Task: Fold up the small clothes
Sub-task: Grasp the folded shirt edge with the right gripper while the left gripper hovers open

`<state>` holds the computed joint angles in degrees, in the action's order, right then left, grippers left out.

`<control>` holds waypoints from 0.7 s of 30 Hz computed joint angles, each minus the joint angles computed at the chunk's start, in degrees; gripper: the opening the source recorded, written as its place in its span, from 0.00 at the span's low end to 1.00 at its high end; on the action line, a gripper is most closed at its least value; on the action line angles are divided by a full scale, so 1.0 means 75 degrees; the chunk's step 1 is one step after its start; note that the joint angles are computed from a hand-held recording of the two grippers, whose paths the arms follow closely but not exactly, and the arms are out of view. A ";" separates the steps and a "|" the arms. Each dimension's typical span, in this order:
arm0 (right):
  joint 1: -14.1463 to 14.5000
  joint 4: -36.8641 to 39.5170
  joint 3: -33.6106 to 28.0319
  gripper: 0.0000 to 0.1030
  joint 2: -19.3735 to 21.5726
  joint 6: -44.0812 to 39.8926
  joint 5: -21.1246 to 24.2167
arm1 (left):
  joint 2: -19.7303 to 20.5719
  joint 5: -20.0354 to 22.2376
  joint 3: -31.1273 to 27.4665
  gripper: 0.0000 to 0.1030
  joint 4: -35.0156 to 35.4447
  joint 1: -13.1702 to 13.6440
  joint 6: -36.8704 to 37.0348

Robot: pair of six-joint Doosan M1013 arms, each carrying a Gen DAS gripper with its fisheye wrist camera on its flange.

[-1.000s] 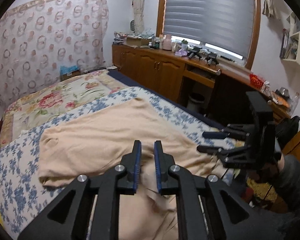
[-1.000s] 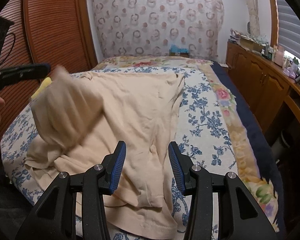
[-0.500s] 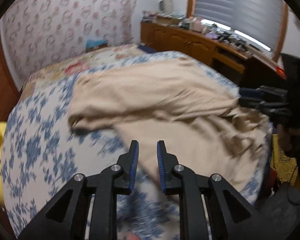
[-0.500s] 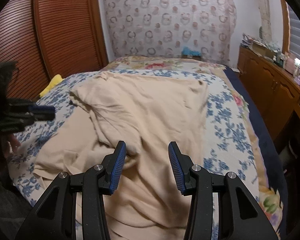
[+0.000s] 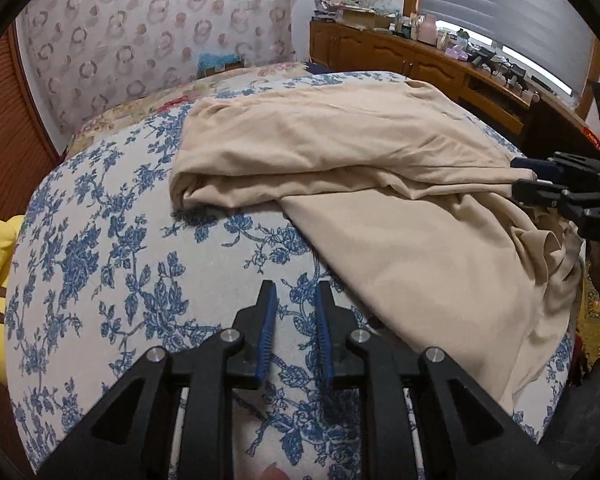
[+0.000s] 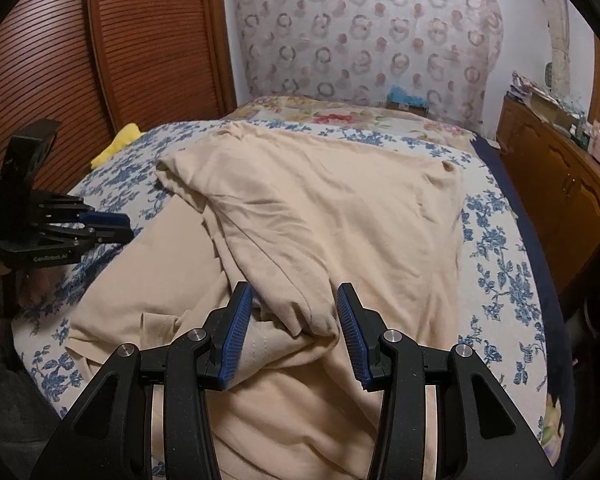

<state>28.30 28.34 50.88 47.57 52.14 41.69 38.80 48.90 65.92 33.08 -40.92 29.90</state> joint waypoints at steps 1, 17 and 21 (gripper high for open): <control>0.0008 -0.0066 -0.0046 0.43 0.0032 0.0048 0.0061 | 0.0001 -0.0009 0.0000 0.17 0.0008 -0.0003 -0.0021; 0.0072 -0.0418 -0.0284 0.43 0.0224 0.0185 0.0435 | -0.0071 -0.0234 0.0267 0.21 0.0679 -0.0085 -0.0845; 0.0072 -0.0416 -0.0285 0.43 0.0225 0.0185 0.0431 | -0.0126 -0.0450 0.0355 0.21 0.0566 -0.0032 -0.0886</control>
<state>28.84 25.21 48.75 49.26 53.53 44.93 37.85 45.53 68.58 37.32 -41.16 23.26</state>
